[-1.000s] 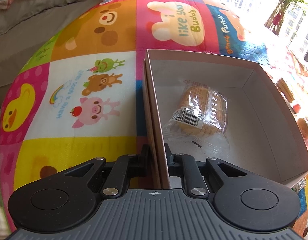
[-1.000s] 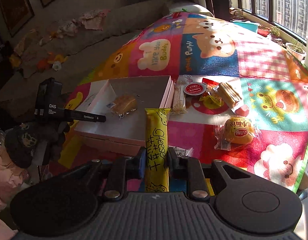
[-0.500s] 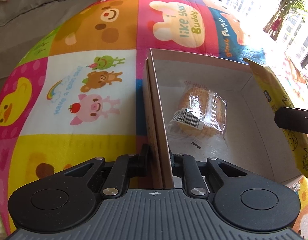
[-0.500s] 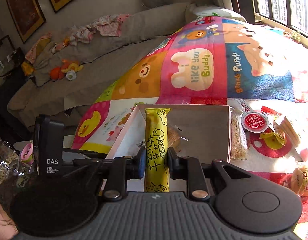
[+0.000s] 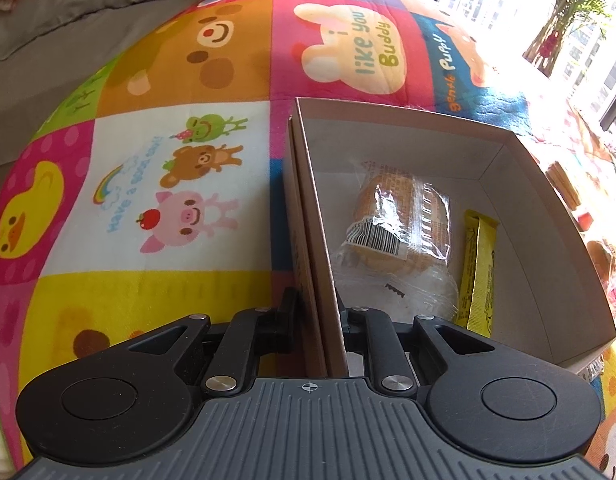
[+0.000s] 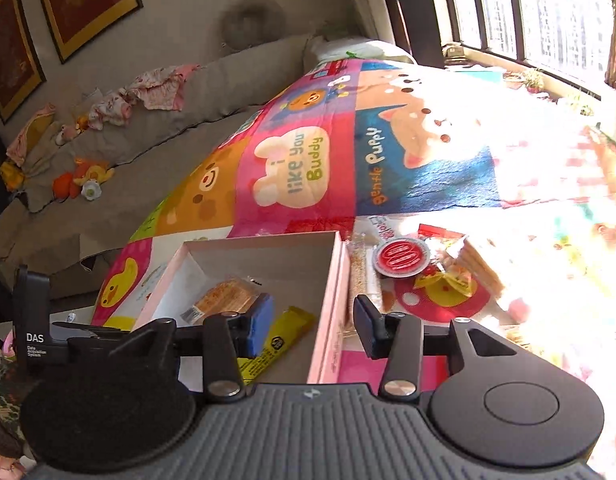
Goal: Organize objects
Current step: 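Carry the cheese stick into the box and open the right tool, then move the right tool to the white-wrapped snack pack and grasp it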
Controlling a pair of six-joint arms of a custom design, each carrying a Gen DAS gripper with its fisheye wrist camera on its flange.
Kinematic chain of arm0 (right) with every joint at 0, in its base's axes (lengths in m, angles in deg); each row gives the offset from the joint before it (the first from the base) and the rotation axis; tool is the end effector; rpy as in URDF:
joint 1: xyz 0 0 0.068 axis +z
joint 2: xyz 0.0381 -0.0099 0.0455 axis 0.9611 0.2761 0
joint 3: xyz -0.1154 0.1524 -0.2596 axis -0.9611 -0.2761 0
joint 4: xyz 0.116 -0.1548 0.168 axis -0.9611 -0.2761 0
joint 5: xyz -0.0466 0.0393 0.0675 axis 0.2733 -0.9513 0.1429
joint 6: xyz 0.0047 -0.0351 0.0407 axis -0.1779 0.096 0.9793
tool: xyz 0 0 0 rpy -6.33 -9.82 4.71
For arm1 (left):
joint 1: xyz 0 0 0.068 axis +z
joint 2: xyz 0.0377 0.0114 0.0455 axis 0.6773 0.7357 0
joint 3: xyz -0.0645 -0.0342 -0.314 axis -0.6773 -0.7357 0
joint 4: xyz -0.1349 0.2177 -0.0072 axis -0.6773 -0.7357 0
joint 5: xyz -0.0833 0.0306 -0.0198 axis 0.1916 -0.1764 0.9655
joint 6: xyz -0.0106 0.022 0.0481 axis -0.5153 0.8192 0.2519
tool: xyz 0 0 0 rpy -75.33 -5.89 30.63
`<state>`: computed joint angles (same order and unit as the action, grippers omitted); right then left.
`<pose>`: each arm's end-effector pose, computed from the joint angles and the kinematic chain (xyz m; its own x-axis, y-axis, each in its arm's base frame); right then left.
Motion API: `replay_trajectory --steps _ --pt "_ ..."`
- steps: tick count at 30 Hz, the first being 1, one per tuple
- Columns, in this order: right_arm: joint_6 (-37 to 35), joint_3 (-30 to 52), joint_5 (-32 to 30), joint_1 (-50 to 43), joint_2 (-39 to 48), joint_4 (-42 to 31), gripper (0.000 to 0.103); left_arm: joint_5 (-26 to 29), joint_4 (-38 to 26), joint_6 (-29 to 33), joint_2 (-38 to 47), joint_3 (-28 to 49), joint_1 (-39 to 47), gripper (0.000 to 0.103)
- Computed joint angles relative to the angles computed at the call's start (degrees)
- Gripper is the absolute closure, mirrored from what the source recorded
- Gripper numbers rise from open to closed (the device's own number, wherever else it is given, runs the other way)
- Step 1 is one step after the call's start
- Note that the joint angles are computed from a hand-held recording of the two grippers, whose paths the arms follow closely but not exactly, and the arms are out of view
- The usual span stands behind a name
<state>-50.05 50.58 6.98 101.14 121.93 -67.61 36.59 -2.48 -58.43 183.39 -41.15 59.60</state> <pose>0.1762 0.0797 0.2138 -0.6363 0.1739 -0.7516 0.0350 0.9798 0.1970 0.2848 0.0730 0.1630 -0.8244 0.1051 -0.5561 0.2141 0.9675 -0.1346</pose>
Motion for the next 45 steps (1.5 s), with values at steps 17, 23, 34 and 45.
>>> replay_trajectory --steps 17,23,34,45 --pt "-8.06 -13.86 -11.91 -25.58 4.98 12.01 0.031 -1.69 0.17 -0.50 -0.59 -0.37 -0.89 0.086" --pt "-7.91 -14.59 -9.95 -18.16 4.34 13.18 0.031 -2.30 0.24 -0.87 -0.75 -0.41 -1.34 0.086" --pt "-2.22 -13.20 -2.86 14.97 0.58 2.60 0.019 -2.24 0.63 -0.85 -0.76 -0.65 -1.29 0.086" --pt "4.73 -12.04 16.36 22.92 8.17 -3.52 0.019 -2.29 0.65 -0.88 -0.77 -0.64 -1.34 0.086"
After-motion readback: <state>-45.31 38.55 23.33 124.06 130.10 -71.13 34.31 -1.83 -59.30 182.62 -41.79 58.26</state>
